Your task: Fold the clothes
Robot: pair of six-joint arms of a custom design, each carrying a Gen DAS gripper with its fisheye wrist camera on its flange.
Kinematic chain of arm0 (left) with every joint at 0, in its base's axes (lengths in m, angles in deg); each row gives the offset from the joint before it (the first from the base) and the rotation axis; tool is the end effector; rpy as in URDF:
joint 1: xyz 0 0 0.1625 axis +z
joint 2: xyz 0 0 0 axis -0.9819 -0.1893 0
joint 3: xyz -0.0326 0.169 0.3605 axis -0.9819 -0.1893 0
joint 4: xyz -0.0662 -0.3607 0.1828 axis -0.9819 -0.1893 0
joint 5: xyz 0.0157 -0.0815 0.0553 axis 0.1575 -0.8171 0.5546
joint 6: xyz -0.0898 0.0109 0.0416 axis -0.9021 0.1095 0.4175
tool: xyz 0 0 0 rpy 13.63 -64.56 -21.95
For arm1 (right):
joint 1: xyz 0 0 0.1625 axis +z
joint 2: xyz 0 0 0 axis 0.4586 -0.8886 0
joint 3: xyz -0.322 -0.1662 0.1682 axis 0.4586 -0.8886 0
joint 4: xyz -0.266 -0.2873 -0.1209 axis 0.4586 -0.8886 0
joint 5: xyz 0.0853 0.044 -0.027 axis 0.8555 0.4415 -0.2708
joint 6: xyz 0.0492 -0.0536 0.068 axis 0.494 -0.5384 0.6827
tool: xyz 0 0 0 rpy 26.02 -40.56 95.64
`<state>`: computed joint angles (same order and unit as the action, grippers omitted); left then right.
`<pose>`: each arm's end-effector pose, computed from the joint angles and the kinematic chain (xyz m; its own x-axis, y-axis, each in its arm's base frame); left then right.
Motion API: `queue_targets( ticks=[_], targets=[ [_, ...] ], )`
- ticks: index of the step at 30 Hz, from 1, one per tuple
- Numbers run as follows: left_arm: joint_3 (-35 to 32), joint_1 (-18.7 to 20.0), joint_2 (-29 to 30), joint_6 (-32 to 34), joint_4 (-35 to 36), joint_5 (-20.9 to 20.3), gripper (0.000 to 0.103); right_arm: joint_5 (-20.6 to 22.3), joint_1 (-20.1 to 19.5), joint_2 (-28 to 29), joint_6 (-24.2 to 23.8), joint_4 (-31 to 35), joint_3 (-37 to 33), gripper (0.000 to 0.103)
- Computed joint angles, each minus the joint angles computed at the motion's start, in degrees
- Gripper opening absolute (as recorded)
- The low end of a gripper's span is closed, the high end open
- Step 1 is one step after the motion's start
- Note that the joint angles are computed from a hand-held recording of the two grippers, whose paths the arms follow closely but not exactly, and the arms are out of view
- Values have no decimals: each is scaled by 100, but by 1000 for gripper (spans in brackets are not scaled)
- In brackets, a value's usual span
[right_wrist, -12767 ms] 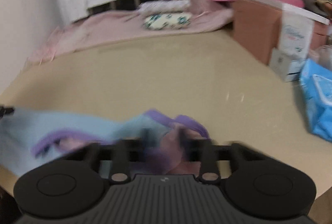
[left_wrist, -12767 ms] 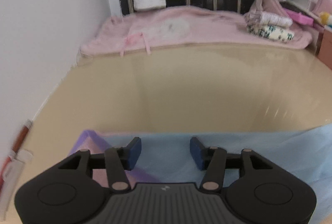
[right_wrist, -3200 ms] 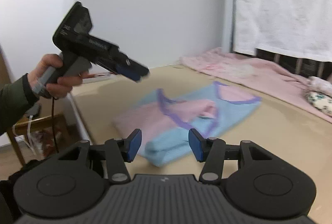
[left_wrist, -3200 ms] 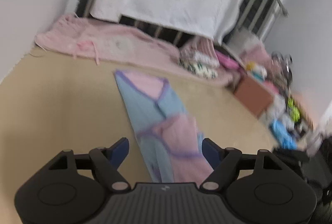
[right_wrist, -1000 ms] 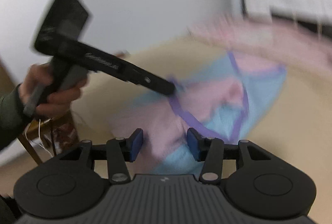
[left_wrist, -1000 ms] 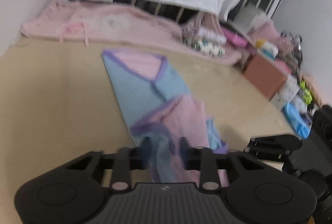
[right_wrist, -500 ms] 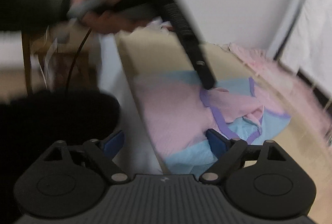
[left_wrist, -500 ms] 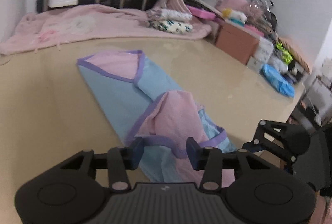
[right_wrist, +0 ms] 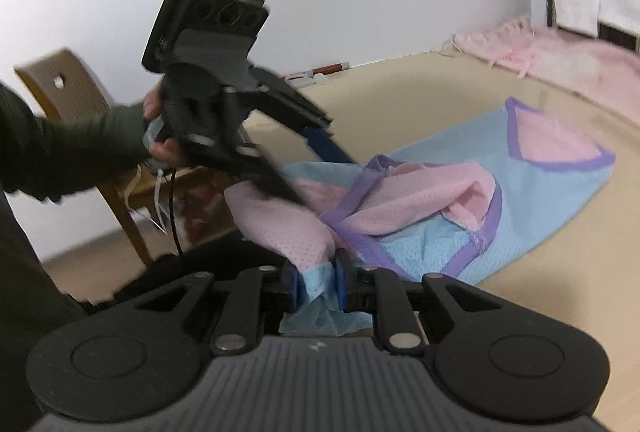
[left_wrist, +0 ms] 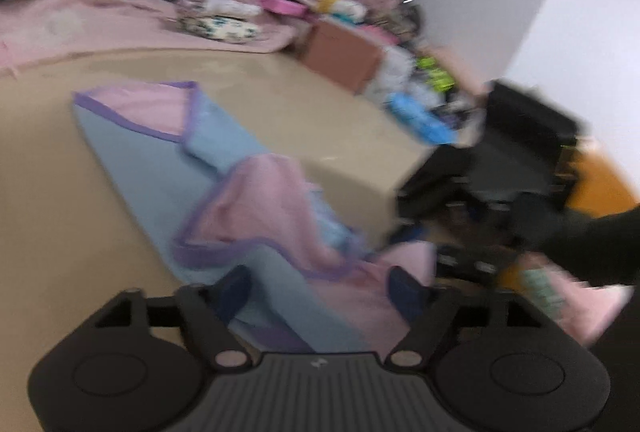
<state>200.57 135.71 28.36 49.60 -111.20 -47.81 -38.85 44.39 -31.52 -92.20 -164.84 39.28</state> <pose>-0.1703 -0.5387 -0.0174 -0.8205 0.5237 -0.2294 0.5657 0.6855 -0.4583 -0.0697 -0.6678 0.2150 -0.1849 -0.9765 -0.1107 -0.9730 0.1977 -0.1190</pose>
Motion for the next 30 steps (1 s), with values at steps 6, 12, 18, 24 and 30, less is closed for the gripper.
queue_targets(
  ticks=[6, 12, 18, 24, 30],
  targets=[
    [189, -222, 25, 985, -295, 180, 90, 140, 51, 524, 741, 1003, -981, 16],
    [86, -544, 426, 1679, -746, 907, 80, 61, 75, 725, 1085, 1946, -1566, 16],
    [-152, -228, 355, 975, -274, 360, 18, 379, 32, 939, 1718, 2488, -2210, 32],
    [-197, 145, 180, 435, -127, -217, 16, 1029, -357, -226, -425, 550, -248, 103],
    [-195, 202, -76, 112, 323, -835, 15, 645, -322, -241, -1007, -546, 461, 13]
  ],
)
